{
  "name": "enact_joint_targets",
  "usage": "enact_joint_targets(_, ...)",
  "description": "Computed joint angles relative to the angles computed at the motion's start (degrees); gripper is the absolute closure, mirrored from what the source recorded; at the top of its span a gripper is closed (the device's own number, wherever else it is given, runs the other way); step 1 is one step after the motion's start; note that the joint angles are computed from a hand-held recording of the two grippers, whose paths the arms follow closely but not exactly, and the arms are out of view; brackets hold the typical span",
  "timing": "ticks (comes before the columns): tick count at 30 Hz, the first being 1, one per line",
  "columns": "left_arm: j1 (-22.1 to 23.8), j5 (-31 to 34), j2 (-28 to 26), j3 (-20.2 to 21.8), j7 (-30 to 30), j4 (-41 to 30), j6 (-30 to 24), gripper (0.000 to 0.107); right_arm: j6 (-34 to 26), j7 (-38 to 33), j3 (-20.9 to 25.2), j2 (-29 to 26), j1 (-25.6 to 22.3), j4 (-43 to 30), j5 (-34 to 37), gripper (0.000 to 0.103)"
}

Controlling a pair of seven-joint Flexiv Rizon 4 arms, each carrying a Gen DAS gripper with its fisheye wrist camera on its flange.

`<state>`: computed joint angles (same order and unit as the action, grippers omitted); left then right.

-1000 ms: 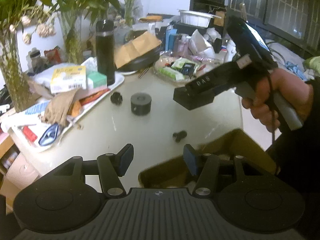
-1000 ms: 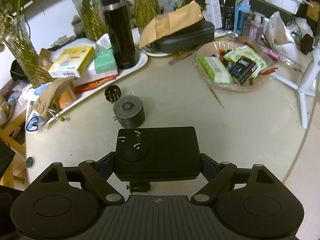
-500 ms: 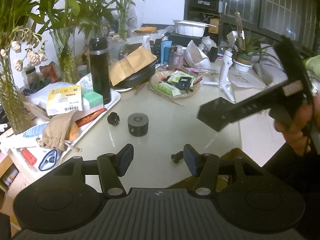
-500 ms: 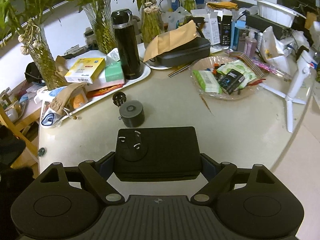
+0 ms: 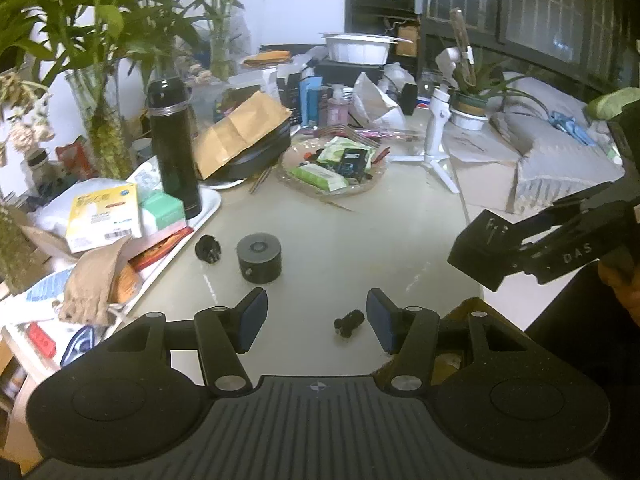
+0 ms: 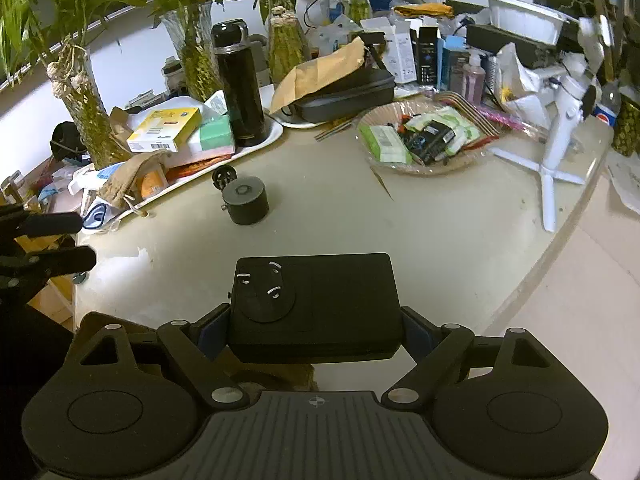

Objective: Organize rigid objects
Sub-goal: 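Lift the adapter with the right tool while the left tool moves toward the small black plug, then close the left tool on the small black plug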

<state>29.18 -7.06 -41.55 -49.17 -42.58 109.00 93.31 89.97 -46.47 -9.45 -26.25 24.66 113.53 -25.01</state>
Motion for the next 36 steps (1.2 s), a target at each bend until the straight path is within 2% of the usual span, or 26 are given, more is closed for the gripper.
enact_joint_targets(8,-4.73,-2.01,-1.06,3.93,2.75,-4.33,-3.51,0.053,0.53,0.61,-2.43,1.03,1.06,1.75,-0.95,0.015)
enact_joint_targets(18,-13.61,-7.99,-1.63,13.33,8.20,-10.75,-12.07,0.053,2.52,1.27,-4.44,1.34,2.09,3.69,-0.13,0.015)
enact_joint_targets(26,-23.28,-11.40,-3.96,24.61,8.21,-20.38,-23.84,0.054,3.43,-0.79,-0.64,0.72,-1.00,3.08,3.73,0.015)
enact_joint_targets(31,-27.83,-12.99,-5.90,29.74,8.98,-25.05,-28.86,0.055,4.15,-2.29,0.35,0.59,-1.53,3.03,5.27,0.015)
enact_joint_targets(36,-31.96,-13.64,-8.19,35.06,8.78,-30.31,-34.90,0.061,4.51,-3.15,1.58,0.42,-2.38,2.81,7.08,0.015)
